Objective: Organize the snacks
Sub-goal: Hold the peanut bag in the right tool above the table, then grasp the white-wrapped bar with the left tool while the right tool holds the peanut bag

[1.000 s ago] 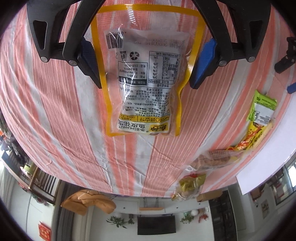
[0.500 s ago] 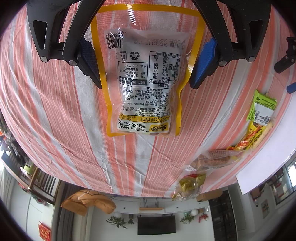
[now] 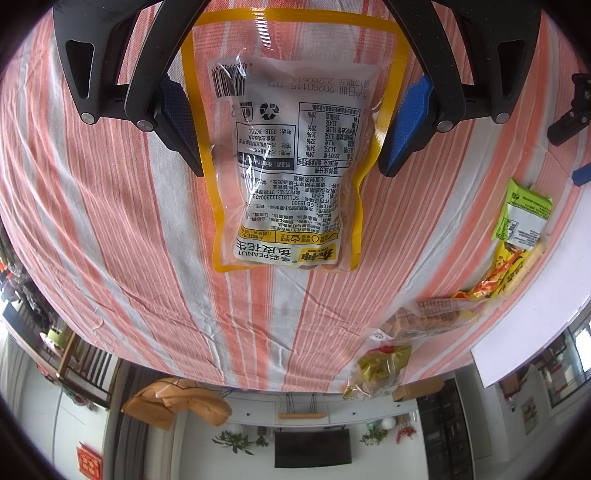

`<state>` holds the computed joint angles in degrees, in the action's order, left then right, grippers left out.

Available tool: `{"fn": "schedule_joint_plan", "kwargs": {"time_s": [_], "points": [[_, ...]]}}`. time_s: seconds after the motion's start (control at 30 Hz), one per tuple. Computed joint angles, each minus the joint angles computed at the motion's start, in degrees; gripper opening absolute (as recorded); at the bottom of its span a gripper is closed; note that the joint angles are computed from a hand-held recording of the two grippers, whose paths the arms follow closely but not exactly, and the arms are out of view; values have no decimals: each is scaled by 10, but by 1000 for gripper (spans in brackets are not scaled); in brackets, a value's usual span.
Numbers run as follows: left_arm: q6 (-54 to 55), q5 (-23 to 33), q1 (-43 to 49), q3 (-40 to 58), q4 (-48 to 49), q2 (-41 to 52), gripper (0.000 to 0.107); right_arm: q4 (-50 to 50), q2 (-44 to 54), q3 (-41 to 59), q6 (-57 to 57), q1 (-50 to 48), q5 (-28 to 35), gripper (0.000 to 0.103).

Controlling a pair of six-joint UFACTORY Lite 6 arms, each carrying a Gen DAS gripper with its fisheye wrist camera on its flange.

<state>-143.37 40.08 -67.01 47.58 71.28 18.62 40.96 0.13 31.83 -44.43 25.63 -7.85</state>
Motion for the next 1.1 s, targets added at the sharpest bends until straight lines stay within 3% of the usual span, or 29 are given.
{"fn": "schedule_joint_plan", "kwargs": {"time_s": [0.87, 0.93, 1.0, 1.1], "points": [[-2, -4, -1, -4, 6, -3, 103, 3, -1, 0, -3, 0, 1, 93], [23, -23, 7, -8, 0, -14, 103, 3, -1, 0, -3, 0, 1, 93], [18, -78, 30, -37, 18, -57, 103, 3, -1, 0, -2, 0, 1, 93], [-141, -166, 94, -119, 181, -180, 103, 2, -1, 0, -1, 0, 0, 93]]}}
